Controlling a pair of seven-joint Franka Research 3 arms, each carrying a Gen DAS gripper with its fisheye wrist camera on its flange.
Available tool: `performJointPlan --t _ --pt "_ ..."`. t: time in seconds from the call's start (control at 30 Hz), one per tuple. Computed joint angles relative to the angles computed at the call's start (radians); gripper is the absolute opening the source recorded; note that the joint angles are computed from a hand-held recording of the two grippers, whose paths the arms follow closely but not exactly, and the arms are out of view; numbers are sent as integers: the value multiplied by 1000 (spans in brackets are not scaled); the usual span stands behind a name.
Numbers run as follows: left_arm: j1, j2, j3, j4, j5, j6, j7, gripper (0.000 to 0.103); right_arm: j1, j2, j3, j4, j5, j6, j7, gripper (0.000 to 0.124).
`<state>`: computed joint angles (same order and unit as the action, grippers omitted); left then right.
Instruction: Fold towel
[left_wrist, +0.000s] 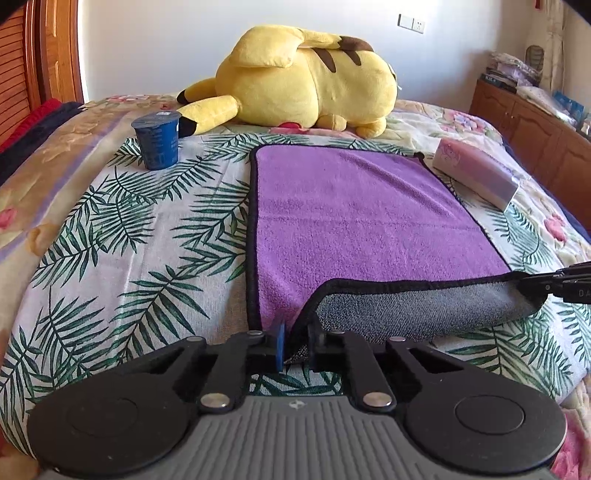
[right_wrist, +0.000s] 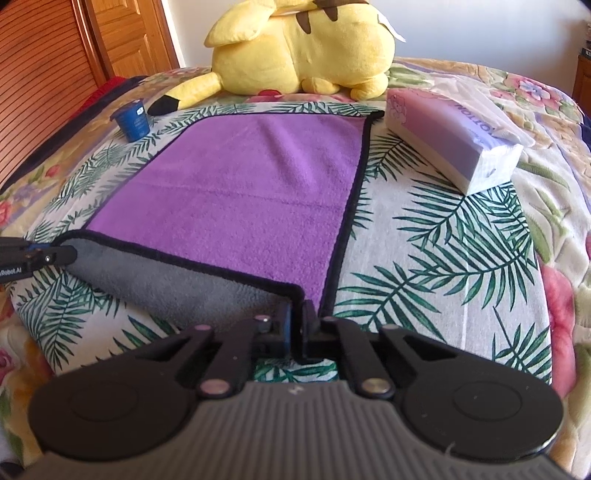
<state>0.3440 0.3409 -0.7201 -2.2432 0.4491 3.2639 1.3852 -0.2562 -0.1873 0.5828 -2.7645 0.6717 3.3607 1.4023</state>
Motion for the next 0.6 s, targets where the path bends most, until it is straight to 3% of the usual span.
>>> performJointPlan --t 0.1,0.4,0.6 --pt "21 -3 -20 -4 7 14 -6 0 23 0 -19 -3 7 23 -7 4" --pt "78 -7 -65 -5 100 58 -87 0 225 19 -216 -18 -8 139 -10 4" --pt "64 -15 -38 3 167 87 -157 0 337 25 -336 -37 -86 244 36 4"
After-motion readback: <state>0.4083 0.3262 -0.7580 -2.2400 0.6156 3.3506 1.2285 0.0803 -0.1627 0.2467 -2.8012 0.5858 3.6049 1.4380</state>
